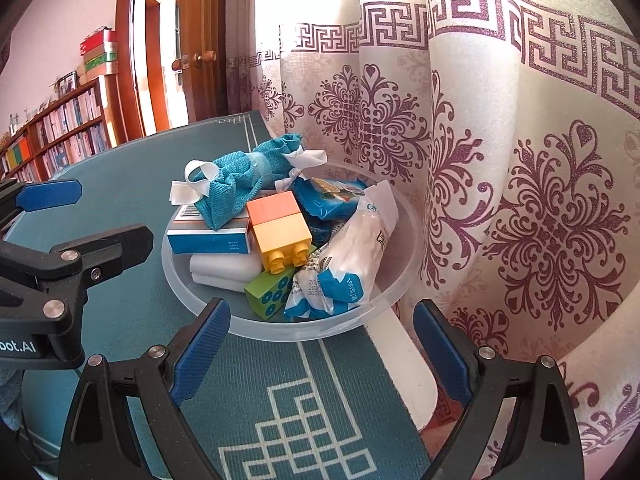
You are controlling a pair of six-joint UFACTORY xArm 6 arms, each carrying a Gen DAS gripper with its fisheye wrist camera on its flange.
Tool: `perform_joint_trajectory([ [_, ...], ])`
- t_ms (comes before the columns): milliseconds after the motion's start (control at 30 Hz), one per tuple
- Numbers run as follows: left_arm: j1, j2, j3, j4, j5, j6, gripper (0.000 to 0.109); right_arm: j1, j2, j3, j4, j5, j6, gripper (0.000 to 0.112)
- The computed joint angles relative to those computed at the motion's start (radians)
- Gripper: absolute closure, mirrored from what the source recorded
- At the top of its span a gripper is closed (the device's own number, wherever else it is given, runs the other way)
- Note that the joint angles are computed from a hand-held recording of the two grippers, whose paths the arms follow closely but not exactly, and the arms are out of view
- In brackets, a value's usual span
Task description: Organize objects
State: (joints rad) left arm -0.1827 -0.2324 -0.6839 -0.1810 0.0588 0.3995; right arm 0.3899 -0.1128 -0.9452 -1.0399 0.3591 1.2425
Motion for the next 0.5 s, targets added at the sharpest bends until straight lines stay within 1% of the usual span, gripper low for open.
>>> perform_joint_trajectory([
  [233, -0.007, 0.002, -0.005, -0.029, 0.007, 0.022, 0.006, 0.000, 0.001, 0.000, 0.004, -0.001, -0.002, 0.018],
  [300, -0.010, 0.002, -0.005, -0.054, 0.010, 0.045, 0.006, 0.000, 0.000, 0.000, 0.004, -0.001, -0.001, 0.018],
  [500, -0.005, 0.006, -0.005, -0.030, 0.006, 0.019, 0.006, 0.001, 0.001, 0.002, 0.002, -0.003, 0.001, 0.018],
])
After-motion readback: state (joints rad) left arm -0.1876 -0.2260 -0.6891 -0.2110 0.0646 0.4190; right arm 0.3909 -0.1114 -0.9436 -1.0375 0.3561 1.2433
